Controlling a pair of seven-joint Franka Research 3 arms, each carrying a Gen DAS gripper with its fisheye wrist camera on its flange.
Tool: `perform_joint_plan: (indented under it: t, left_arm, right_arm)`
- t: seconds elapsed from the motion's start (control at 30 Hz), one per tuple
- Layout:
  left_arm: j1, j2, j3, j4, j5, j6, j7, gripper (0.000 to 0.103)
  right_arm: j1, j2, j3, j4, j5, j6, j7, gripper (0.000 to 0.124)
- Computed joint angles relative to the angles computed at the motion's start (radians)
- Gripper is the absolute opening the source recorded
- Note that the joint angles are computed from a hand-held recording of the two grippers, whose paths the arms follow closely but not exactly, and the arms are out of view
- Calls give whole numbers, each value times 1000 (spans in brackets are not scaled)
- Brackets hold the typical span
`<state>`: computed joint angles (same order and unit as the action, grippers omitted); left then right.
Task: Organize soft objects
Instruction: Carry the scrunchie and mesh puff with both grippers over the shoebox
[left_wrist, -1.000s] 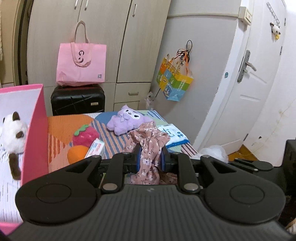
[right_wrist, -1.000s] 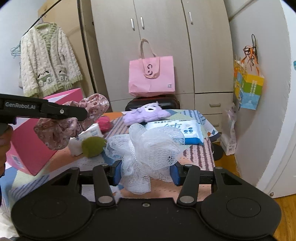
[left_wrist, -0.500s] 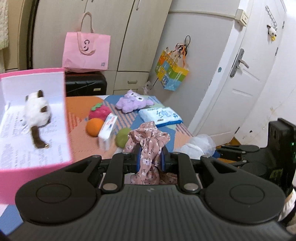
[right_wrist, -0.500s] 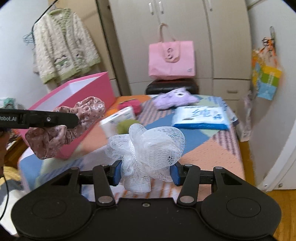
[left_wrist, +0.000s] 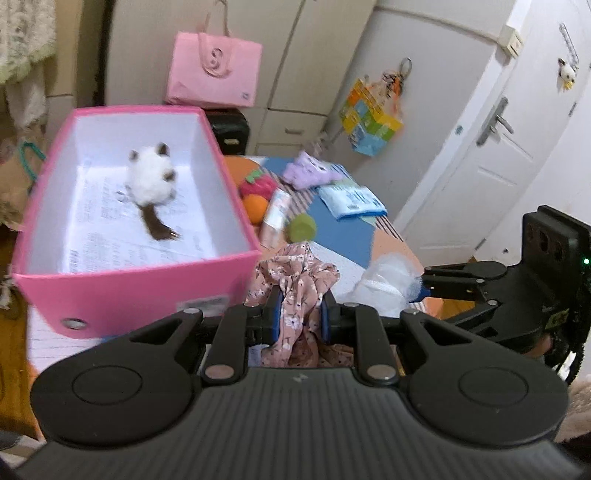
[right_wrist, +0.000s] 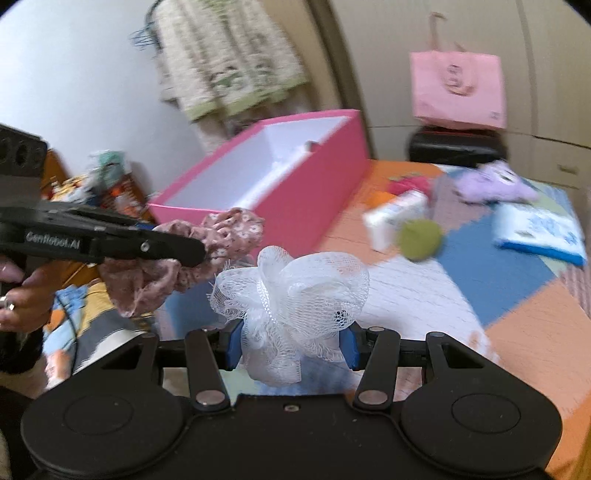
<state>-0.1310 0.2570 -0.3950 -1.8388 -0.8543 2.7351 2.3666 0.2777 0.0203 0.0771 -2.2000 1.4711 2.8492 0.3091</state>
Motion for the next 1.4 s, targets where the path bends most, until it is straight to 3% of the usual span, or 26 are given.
perform_joint_plan:
  t: [0.17,0.37,0.53,0.63,0.73,0.8,0.97,1.17,1.3,1.4]
  left_arm:
    - [8,-34,19,0,18,16,8,18]
    - [15,-15,10,33,23,111,50,18]
    - [43,46,-22,91,42,170,63,18]
    - [58,99,-33,146,94,185,32,18]
    - [38,171,-1,222,209,186,-62,18]
    - [-1,226,56,292,314,147,-172,18]
    - [-45,380,128,509,493,17,-360,18]
    - [-75,539,160,737,660,-108,-482,18]
    - [-81,622,145,861,746,-177,-508,18]
    - [-87,649,140,898,800,-187,-525,18]
  right_arm:
    - [16,12,14,72,-58,-29,-14,56]
    - [26,88,37,202,-99,-19,-51,56]
    - [28,174,76,316,-116,57,-121,56]
    - [13,232,87,388,-172,42,-105,56]
    - [-8,307,90,479,-283,-7,-23,56]
    - [-15,367,87,548,-375,-39,36,56]
    - [11,520,41,740,-657,-125,216,57]
    - [31,692,-13,1002,-917,-297,429,59]
    - [35,767,-18,1117,-1050,-368,485,59]
    - [25,812,-2,1196,-1119,-424,514,62]
